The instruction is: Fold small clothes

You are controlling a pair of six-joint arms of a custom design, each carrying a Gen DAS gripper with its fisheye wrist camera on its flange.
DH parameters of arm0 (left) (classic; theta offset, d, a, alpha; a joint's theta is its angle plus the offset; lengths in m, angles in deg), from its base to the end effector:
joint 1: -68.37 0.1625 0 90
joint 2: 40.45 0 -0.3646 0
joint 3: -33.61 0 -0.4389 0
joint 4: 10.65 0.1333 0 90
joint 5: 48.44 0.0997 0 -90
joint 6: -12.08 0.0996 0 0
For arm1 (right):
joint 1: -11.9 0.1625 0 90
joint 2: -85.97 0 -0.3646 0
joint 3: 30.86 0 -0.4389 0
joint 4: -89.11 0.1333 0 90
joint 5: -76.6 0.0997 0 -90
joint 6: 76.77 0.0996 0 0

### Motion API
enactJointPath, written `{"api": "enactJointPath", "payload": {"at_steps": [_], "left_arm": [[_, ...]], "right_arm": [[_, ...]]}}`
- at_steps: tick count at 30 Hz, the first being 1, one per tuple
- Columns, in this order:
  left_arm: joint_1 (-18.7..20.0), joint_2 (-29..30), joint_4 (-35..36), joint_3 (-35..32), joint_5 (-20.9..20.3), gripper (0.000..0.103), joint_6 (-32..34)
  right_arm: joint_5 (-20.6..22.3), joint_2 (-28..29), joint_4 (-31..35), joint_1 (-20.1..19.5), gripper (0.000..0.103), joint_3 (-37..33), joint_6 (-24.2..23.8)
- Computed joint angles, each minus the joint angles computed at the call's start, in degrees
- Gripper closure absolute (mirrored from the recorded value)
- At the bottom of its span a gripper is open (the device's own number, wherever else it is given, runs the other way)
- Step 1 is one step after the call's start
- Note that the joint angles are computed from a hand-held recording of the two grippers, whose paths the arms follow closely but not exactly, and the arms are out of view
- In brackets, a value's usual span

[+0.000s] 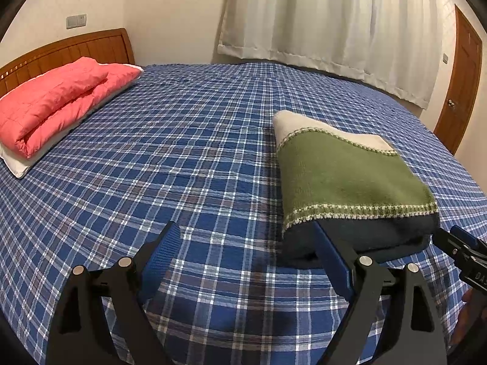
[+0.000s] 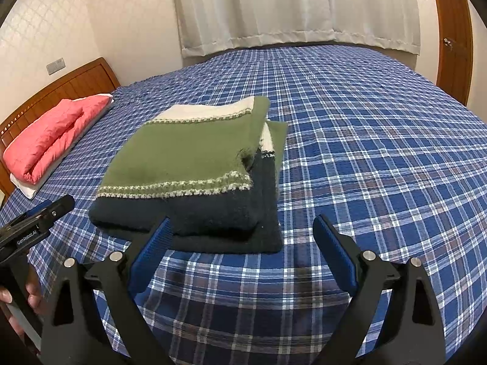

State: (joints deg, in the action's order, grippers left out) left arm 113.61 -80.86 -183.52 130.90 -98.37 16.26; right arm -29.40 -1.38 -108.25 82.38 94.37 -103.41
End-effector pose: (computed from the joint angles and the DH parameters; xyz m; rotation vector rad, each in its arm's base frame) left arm -0.3108 -0.5938 0.0064 0.8459 2.3679 -0.8592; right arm -0.0633 -0.4952 0.3170 -0.0750 -2.1409 1.2427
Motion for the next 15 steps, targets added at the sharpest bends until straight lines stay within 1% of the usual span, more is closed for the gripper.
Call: {"api": "enactJointPath", "payload": {"at_steps": [5, 8, 11, 13, 15], "left_arm": [[-0.1, 0.5, 1.1, -0.4, 1.2, 0.015, -0.8], [0.2, 0.7, -2.3, -0.1, -0.5, 0.015, 0.7], [0.5, 1.2, -2.6, -1.1, -1.5, 0.015, 2.4], [1.1, 2.1, -3.1, -2.5, -0.6, 0.015, 3.6], [2.1, 2.8, -2.5, -4.2, 0.4, 0.015, 4.0]], "right_arm": [[0.1, 0.2, 0.4, -0.2, 0.01, -0.3, -0.2], [0.4, 0.3, 0.4, -0.4, 0.01, -0.3, -0.1], [1.7, -0.3, 2.3, -1.0, 0.01, -0.4, 0.8], [3.7, -1.8, 4.1, -1.9, 0.01, -0.1, 1.8], [3.8, -2.9, 4.6, -2.6, 0.01, -0.2, 2.3]]}}
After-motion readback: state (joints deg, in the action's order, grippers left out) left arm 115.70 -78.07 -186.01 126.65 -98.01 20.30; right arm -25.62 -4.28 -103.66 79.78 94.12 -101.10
